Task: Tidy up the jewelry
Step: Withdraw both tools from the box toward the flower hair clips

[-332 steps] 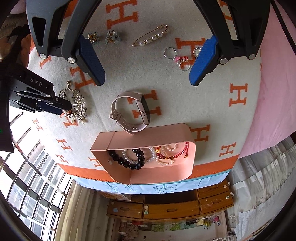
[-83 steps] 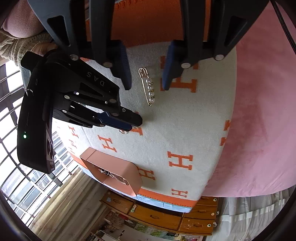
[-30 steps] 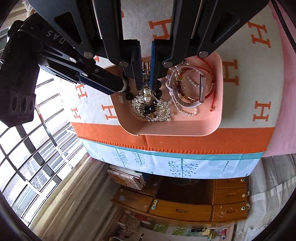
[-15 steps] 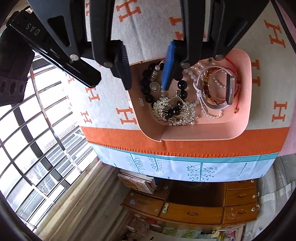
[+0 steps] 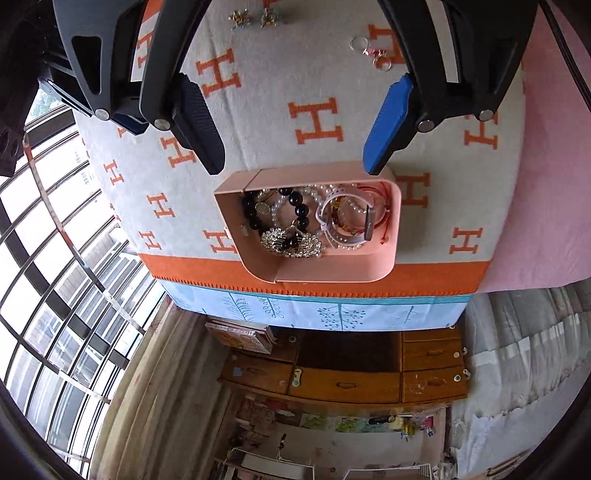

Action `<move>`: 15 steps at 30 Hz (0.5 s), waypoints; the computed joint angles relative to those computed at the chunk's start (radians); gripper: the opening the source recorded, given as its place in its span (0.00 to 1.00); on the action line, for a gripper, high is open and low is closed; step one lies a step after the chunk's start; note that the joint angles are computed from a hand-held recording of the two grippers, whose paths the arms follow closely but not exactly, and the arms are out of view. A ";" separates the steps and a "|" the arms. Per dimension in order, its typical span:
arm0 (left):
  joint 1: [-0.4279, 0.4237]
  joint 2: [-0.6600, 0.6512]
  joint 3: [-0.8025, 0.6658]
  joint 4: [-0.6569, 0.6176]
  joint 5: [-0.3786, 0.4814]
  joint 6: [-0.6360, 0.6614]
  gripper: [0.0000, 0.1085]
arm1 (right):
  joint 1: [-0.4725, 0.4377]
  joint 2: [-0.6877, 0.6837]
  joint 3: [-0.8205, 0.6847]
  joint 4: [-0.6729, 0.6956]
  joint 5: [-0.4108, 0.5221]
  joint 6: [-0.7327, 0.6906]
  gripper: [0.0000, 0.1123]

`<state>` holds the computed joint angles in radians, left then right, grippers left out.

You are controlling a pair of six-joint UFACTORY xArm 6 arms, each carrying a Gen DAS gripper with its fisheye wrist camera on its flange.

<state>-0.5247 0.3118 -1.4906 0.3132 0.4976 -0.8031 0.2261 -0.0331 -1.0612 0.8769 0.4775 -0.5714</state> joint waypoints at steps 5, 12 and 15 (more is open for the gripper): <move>-0.025 -0.142 0.181 0.151 -0.047 -0.157 0.77 | 0.019 -0.111 0.112 0.001 -0.012 -0.034 0.25; -0.048 -0.263 0.336 0.214 -0.068 -0.252 0.82 | 0.045 -0.227 0.243 -0.034 -0.048 -0.052 0.25; -0.052 -0.300 0.397 0.231 -0.079 -0.302 0.82 | 0.058 -0.260 0.294 -0.062 -0.077 -0.050 0.25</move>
<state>-0.5769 0.0117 -1.0937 0.5443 0.4191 -1.1053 0.2840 -0.2929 -0.7671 0.8151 0.4005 -0.6219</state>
